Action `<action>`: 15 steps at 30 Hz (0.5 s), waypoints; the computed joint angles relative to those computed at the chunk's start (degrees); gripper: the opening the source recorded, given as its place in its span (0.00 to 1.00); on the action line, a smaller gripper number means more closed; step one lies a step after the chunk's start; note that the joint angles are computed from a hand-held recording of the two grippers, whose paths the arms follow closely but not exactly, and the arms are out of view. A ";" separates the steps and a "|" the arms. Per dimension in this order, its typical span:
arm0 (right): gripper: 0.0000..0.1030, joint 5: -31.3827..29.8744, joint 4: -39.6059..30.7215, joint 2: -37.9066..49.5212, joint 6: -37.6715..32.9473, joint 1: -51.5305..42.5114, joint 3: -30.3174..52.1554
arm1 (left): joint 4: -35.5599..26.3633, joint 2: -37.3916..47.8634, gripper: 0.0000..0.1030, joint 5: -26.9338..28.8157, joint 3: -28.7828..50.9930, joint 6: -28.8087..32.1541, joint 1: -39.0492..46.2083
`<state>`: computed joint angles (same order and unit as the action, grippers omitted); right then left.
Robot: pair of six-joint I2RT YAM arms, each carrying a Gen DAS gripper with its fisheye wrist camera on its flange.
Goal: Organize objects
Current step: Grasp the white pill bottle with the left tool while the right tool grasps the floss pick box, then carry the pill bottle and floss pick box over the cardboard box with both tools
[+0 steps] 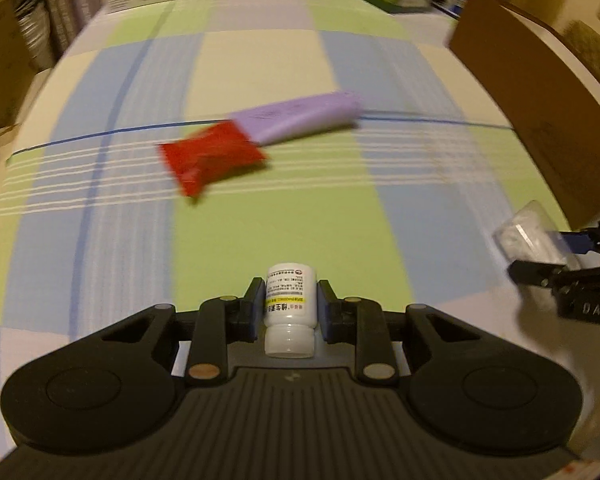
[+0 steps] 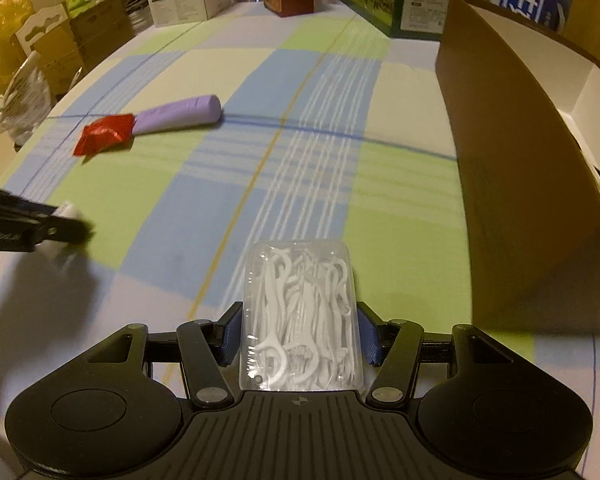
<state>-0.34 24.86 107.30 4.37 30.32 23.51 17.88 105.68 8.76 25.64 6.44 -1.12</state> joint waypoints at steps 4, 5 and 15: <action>0.53 -1.29 -0.20 -2.67 -1.51 -1.98 -3.01 | -0.20 -0.63 0.22 -0.12 -0.60 -2.95 -5.46; 0.53 -1.72 -0.11 -2.97 -2.04 -2.54 -3.39 | -0.14 -0.84 0.22 -0.19 -0.87 -3.79 -6.95; 0.53 -4.36 2.39 -2.72 -5.45 -4.77 -4.54 | -0.94 -2.38 0.22 -3.98 -1.71 -9.88 -16.58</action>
<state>-4.70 27.26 104.59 -1.08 25.55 18.97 16.94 103.30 4.78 23.93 -3.44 -17.70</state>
